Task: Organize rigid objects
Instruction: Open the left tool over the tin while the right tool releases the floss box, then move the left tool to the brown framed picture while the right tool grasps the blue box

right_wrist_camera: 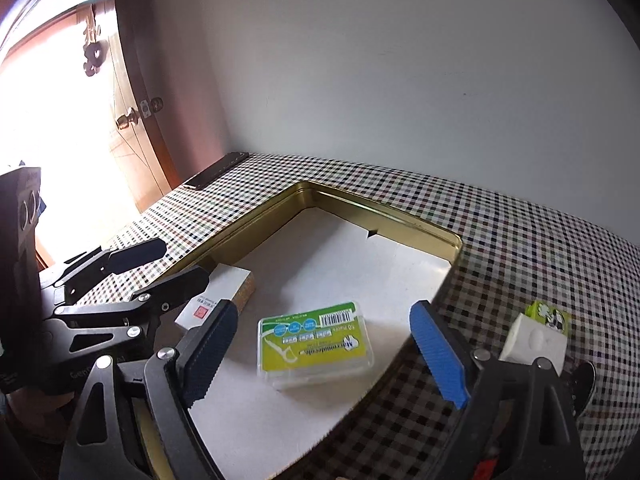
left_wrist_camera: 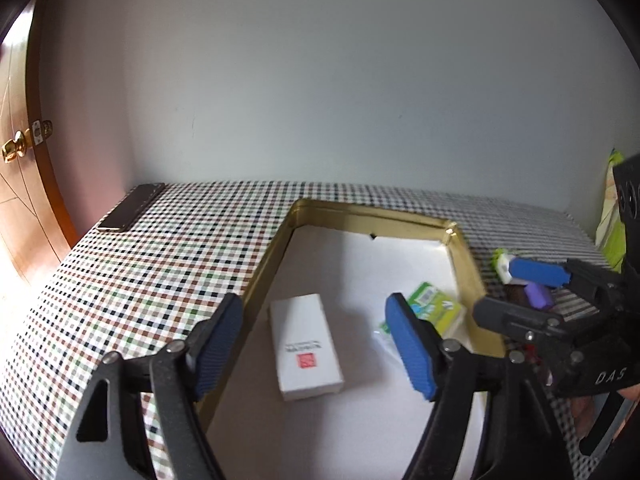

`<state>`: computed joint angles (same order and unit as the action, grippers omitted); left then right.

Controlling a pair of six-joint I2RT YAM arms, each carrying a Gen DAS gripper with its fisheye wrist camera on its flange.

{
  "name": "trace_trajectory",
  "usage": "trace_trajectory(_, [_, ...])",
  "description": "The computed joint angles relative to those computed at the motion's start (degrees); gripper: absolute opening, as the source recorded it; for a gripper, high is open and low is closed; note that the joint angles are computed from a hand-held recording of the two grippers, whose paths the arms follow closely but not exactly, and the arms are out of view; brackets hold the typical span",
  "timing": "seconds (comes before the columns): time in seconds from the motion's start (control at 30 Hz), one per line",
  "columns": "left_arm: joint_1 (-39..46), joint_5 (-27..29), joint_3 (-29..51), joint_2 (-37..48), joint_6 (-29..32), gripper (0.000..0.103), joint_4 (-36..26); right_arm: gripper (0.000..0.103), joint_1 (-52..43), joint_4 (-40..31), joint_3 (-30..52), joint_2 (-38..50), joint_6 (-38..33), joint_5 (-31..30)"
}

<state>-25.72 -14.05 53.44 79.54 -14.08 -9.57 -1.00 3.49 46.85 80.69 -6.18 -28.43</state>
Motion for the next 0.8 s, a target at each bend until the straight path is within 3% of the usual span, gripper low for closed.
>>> trace_trajectory(0.17, [-10.0,-5.4,-6.9,-5.8,-2.2,0.086,4.9,0.09,-11.6,1.2,-11.8,-10.2,-3.4,-7.8])
trace_trajectory(0.37, [-21.5,-9.8,-6.6,-3.2,-4.8,0.086,7.5,0.09,-29.8,7.7,-22.8,-14.9,-5.2,-12.8])
trace_trajectory(0.6, [-27.2,-10.9,-0.1,6.2,-6.4,0.089,6.7,0.09,-39.4,10.4,-21.3,-6.0,-4.8,-15.3])
trace_trajectory(0.8, [-28.6,-12.0,4.3,10.8,-6.9,0.093,4.9,0.09,-37.5,6.8,-18.8,-4.9,-7.5,-11.7])
